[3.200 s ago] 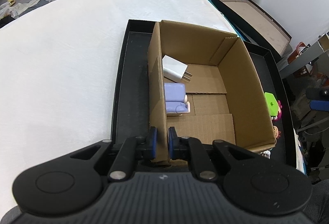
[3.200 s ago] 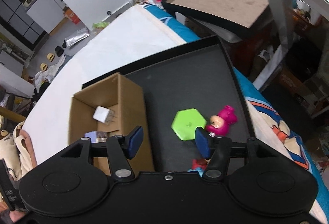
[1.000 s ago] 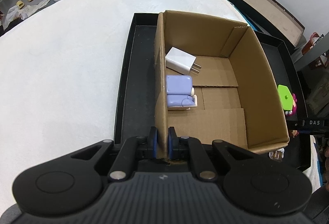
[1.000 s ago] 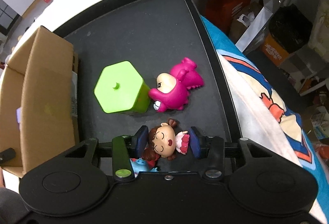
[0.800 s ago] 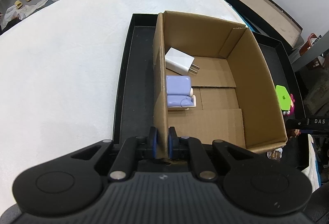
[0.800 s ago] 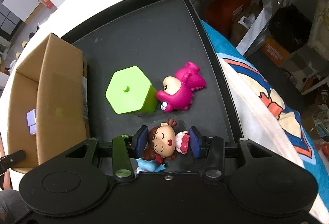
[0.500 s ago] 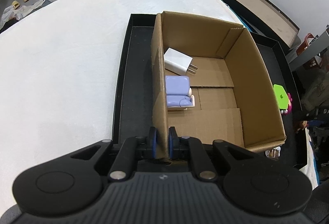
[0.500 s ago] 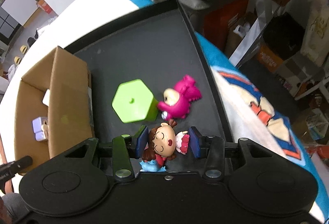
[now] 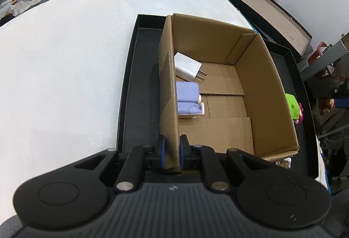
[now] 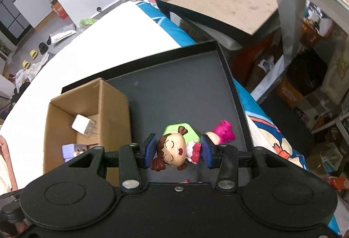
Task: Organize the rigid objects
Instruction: 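Grasp the girl figurine with the right gripper and drop it into the box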
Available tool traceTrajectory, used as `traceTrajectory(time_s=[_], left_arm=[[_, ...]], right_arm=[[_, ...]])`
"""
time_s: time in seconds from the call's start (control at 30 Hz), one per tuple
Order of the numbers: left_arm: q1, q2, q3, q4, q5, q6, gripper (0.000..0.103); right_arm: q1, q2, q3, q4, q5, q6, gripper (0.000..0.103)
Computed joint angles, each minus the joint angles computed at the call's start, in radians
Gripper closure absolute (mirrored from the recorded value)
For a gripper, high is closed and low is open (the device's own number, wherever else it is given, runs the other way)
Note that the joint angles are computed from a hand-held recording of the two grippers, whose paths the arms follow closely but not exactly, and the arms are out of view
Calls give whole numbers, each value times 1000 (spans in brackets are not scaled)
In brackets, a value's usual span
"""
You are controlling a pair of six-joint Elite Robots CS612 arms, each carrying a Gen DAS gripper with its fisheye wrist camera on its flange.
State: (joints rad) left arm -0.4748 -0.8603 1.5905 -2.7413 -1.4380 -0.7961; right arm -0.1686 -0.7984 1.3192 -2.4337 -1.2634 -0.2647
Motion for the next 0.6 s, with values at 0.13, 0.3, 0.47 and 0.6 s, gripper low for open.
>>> traceTrajectory(time_s=[0.13, 0.3, 0.47, 0.6], left_arm=[[3, 1, 4, -14, -11, 3, 90], [6, 2, 10, -34, -20, 9, 90], [4, 1, 15, -45, -14, 22, 90], [2, 1, 15, -45, -9, 31, 90]], right_arm=[[15, -3, -6, -4, -7, -11, 60], [35, -5, -11, -6, -16, -23, 60], [54, -5, -17, -3, -23, -40, 60], [68, -3, -24, -1, -25, -48, 60]])
